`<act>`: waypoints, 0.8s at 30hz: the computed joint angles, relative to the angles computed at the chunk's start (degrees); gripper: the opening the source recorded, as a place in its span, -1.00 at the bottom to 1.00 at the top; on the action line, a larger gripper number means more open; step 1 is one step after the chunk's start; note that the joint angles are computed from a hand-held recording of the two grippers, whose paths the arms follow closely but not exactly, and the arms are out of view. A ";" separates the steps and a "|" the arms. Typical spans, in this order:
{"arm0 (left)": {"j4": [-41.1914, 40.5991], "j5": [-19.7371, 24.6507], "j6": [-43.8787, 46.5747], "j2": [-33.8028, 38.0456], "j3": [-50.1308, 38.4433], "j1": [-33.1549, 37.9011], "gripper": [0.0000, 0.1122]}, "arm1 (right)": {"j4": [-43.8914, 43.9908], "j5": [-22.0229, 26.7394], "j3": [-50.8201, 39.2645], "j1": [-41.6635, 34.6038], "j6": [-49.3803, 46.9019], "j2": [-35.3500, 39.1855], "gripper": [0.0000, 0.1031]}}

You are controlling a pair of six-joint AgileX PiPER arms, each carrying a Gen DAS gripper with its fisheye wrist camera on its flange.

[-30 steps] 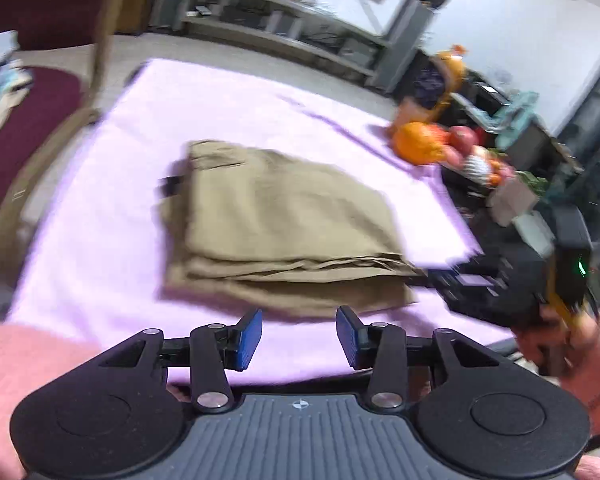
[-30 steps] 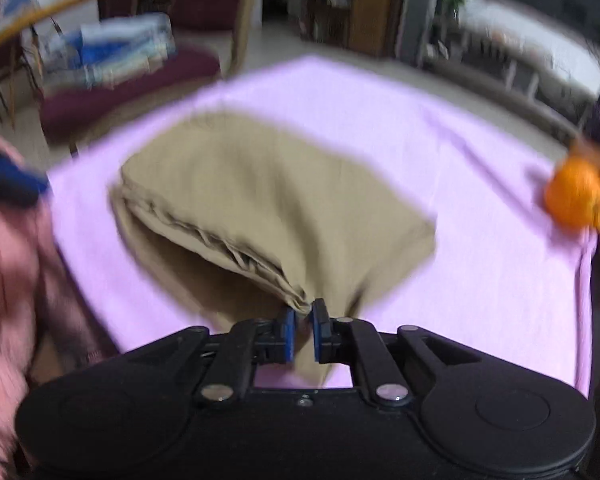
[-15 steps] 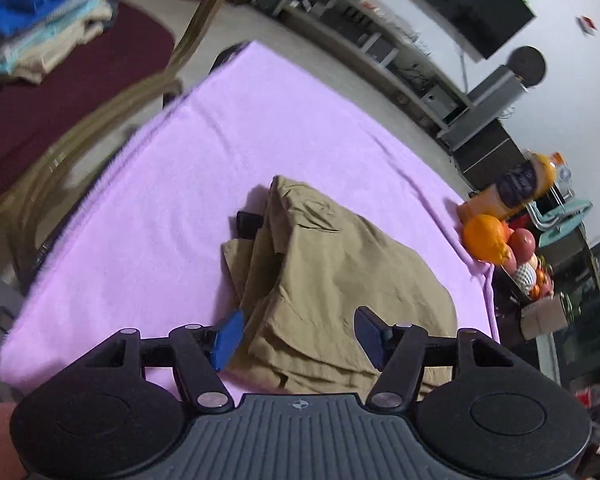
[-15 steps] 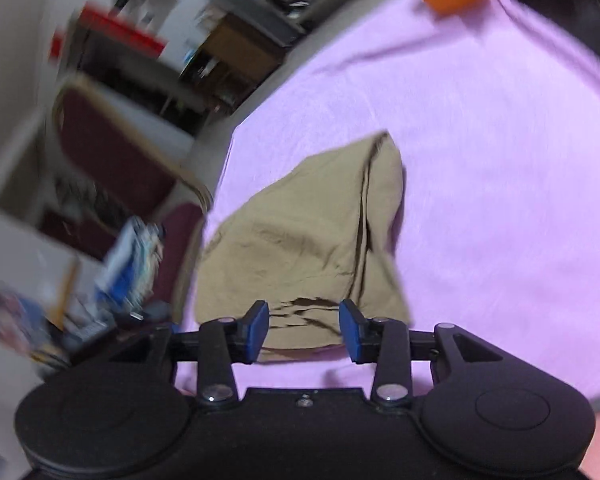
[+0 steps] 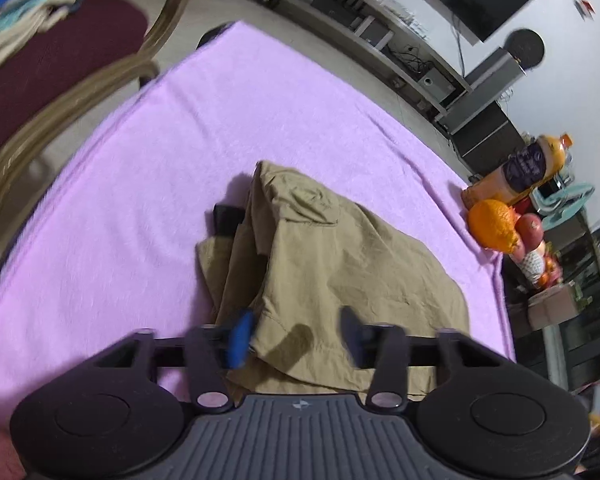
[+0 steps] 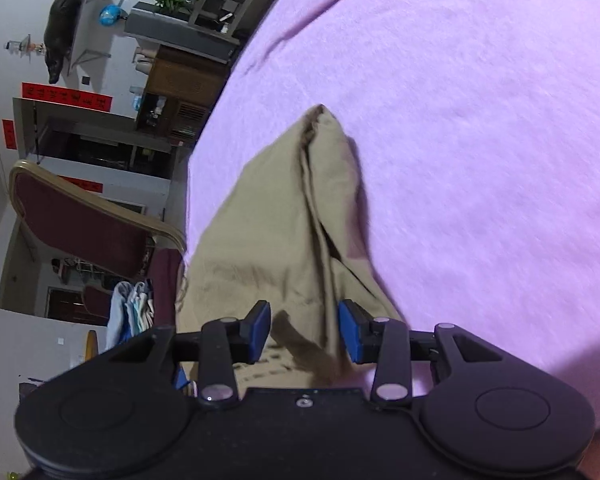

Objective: Fold clothes

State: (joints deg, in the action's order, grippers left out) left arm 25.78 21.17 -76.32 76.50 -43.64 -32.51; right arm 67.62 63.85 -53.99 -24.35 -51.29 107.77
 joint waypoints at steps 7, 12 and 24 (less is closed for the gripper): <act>21.32 6.00 -17.09 -3.04 0.83 -9.39 -0.97 | 0.07 -7.51 2.36 4.10 -2.77 -9.07 -0.81; 13.13 11.54 -12.93 -1.02 -1.01 -10.51 -0.92 | -6.38 -5.67 -0.27 3.73 -2.49 -12.83 -0.82; 8.31 12.59 -8.70 -9.02 1.24 -9.38 -0.28 | -14.54 -7.18 -0.45 3.93 -2.53 -14.90 -0.16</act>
